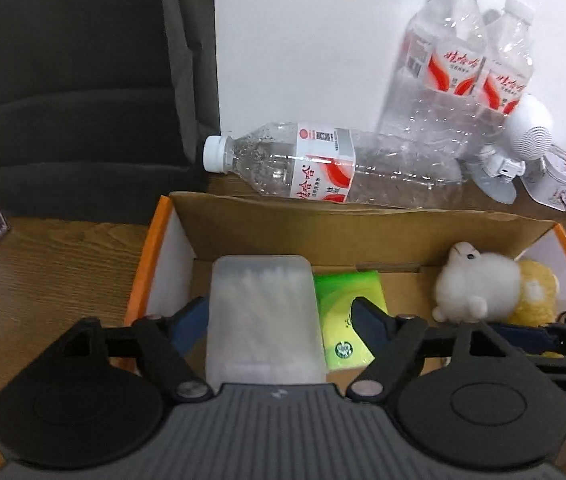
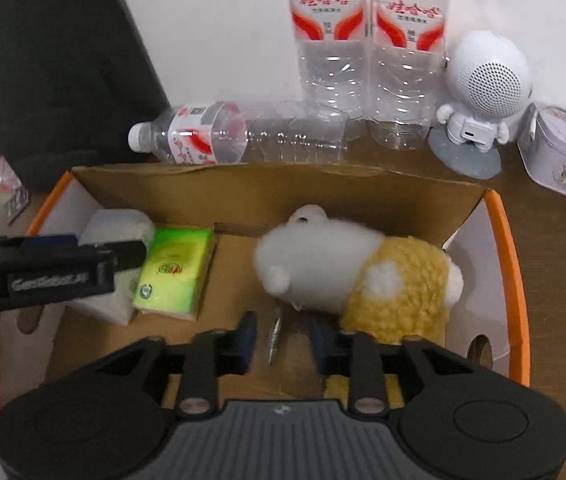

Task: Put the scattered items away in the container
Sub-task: 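Grasp clear cotton-swab box with left tool while right tool grasps small packet, place both in box, then withdraw both tools from the box toward the white device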

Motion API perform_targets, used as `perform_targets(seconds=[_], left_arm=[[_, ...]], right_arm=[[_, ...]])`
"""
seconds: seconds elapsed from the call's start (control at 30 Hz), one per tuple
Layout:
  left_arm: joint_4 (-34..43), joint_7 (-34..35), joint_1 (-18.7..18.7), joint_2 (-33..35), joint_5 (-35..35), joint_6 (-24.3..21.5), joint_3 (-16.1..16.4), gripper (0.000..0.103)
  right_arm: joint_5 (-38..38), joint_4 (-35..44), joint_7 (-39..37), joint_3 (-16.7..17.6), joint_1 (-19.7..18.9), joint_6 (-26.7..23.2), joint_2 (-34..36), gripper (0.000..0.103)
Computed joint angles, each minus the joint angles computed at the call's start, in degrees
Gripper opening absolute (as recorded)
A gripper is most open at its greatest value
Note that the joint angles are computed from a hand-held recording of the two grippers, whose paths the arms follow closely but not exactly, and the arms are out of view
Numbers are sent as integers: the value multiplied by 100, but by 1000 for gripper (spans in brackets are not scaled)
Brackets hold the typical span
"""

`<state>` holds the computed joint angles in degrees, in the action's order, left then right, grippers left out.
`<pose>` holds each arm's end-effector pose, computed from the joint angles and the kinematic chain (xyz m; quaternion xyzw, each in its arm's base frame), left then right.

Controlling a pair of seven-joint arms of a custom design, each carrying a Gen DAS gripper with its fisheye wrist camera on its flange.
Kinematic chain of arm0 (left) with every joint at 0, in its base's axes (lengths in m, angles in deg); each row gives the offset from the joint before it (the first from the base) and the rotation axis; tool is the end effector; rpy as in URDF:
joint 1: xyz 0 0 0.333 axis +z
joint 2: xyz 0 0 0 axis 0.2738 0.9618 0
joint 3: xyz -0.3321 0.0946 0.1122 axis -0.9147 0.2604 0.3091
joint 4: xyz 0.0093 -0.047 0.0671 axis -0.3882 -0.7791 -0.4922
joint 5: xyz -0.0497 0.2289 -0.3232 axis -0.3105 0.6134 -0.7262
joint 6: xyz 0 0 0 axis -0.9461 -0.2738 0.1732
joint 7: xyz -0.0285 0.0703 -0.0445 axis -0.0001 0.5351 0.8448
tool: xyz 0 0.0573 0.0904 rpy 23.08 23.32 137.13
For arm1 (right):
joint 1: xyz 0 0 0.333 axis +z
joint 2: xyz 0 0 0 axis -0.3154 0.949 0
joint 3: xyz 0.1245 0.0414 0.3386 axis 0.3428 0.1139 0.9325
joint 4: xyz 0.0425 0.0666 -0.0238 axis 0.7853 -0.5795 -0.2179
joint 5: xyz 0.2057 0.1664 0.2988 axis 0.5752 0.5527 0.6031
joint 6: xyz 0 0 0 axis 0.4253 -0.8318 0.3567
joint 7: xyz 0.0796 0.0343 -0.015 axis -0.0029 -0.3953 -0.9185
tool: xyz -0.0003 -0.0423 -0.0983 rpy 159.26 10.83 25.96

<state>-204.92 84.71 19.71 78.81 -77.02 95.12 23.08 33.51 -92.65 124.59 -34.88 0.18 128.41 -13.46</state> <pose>0.5924 -0.0233 0.4286 -0.6343 0.7125 -0.2396 0.1806 0.5541 0.2201 0.4207 -0.6606 0.6955 -0.1229 0.2545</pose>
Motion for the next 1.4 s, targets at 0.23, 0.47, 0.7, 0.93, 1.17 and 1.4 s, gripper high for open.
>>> perform_targets(seconds=[0.23, 0.47, 0.7, 0.93, 1.17, 1.4], left_arm=[[-578, 1257, 5, -943, -1110, -912, 231, 98], [-1064, 1377, -145, -1438, -885, -1495, 493, 98], [-1206, 1518, -287, -1576, -984, -1755, 647, 98], [-1242, 1530, -304, -1649, -992, -1880, 670, 97], [-1278, 1442, -339, -1703, -976, -1809, 668, 98], [-1454, 1431, -398, -2395, -1181, -1687, 757, 98]], right_arm=[[642, -361, -628, 152, -140, -404, -778, 82], [1737, -652, -1725, 147, -129, -1543, -1274, 87], [1231, -681, -1395, 285, -145, -1761, -1252, 87], [1129, -663, -1321, 257, -150, -1750, -1223, 84], [1263, -718, -1337, 227, -172, -1639, -1260, 83], [1250, -908, -1140, 265, -169, -1467, -1619, 83]])
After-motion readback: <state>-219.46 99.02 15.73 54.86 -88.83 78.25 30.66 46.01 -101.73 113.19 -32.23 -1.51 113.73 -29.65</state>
